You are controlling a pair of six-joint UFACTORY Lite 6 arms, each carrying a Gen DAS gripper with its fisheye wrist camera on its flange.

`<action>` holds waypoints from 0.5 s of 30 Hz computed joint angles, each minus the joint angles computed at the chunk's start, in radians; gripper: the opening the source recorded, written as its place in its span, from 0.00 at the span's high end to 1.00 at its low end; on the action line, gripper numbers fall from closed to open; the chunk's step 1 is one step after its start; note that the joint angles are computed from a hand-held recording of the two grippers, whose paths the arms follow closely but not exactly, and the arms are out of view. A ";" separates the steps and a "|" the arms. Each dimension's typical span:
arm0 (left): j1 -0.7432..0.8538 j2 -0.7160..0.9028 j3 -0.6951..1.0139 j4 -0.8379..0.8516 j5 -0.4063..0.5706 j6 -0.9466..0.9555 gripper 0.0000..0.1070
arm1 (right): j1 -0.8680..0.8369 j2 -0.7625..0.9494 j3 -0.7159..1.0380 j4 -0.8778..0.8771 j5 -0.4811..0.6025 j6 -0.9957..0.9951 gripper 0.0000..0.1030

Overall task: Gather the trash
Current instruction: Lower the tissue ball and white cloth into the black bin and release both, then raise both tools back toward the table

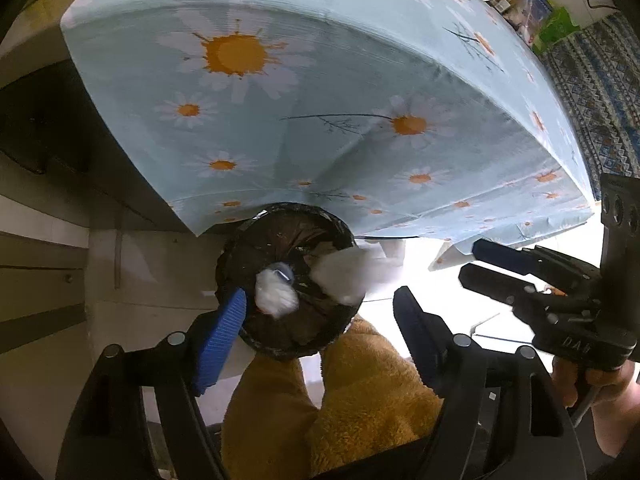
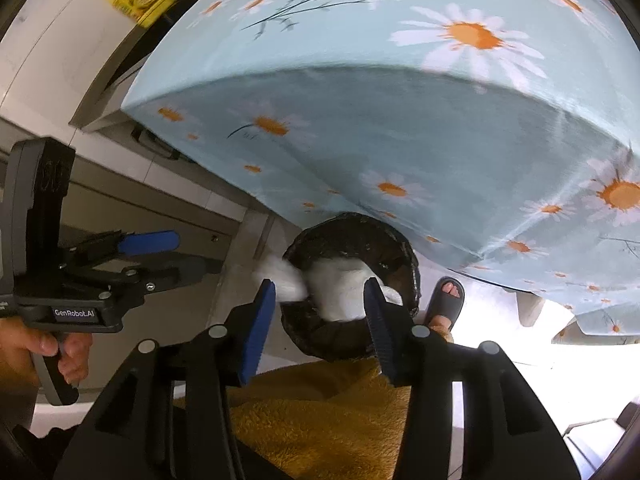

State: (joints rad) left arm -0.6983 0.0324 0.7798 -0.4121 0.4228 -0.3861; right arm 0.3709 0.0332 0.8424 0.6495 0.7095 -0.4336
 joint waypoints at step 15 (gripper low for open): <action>0.031 -0.077 -0.023 0.008 0.025 -0.005 0.31 | 0.008 -0.060 0.027 -0.044 0.031 0.079 0.55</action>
State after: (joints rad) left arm -0.6672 -0.0449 0.7571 -0.4038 0.4474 -0.3906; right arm 0.3794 -0.0266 0.8696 0.6054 0.7409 -0.3541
